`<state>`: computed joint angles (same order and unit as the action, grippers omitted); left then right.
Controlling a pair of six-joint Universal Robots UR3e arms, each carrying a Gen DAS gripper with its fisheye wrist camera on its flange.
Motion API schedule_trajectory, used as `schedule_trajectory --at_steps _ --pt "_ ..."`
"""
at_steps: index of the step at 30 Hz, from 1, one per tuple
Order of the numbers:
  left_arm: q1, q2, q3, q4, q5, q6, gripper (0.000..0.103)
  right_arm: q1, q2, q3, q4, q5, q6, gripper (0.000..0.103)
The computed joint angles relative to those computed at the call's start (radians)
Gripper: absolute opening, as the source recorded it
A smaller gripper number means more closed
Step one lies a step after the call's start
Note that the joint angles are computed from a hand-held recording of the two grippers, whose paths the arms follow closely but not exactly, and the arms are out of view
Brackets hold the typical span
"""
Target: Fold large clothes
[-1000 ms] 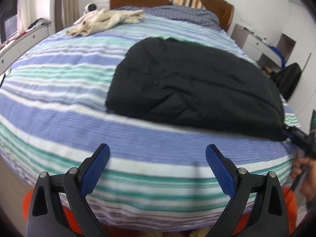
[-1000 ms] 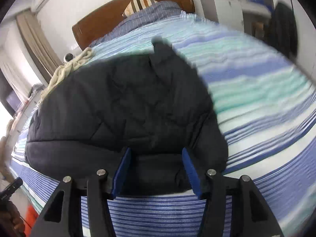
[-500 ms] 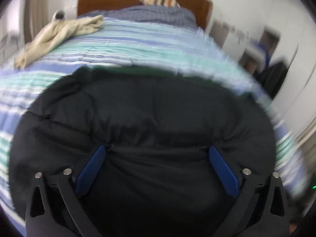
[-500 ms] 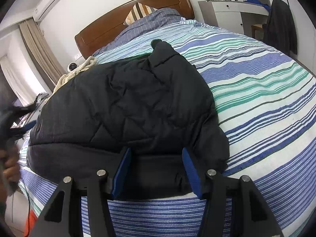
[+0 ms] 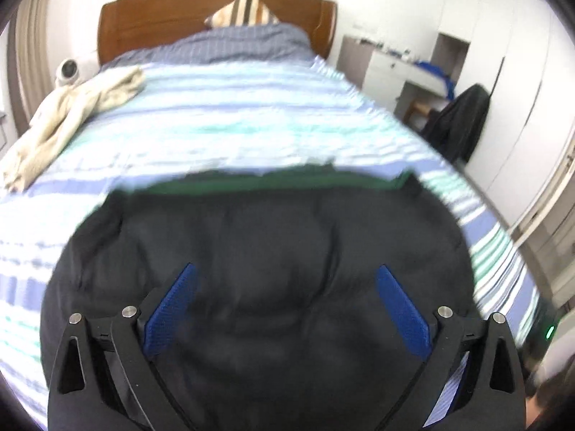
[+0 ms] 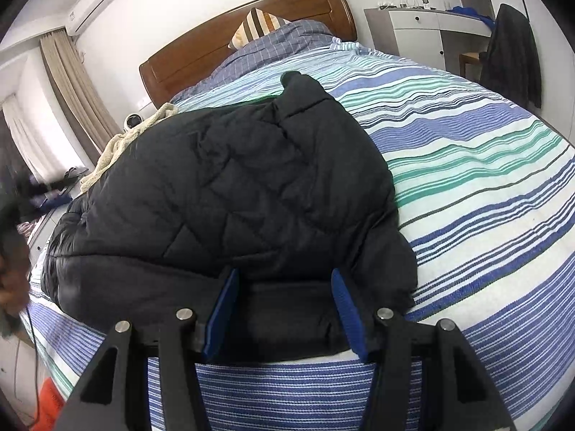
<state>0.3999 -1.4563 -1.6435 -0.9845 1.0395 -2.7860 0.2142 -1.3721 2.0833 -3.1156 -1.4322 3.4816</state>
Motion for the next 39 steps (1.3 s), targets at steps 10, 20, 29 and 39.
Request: schedule_trajectory --at_steps 10,20,29,39 --pt "-0.161 -0.454 0.234 0.069 0.253 -0.122 0.102 -0.036 -0.012 0.011 0.016 0.063 -0.011 0.055" --pt "0.020 -0.018 -0.100 -0.088 0.044 0.157 0.101 -0.030 -0.007 0.029 -0.019 0.049 -0.016 0.055" --pt "-0.046 0.036 -0.280 0.115 0.170 0.124 0.098 -0.042 -0.092 -0.007 0.160 0.073 -0.002 0.055" --pt "-0.070 0.252 -0.517 0.205 0.208 0.158 0.102 -0.181 -0.399 0.270 0.228 0.263 0.038 0.055"
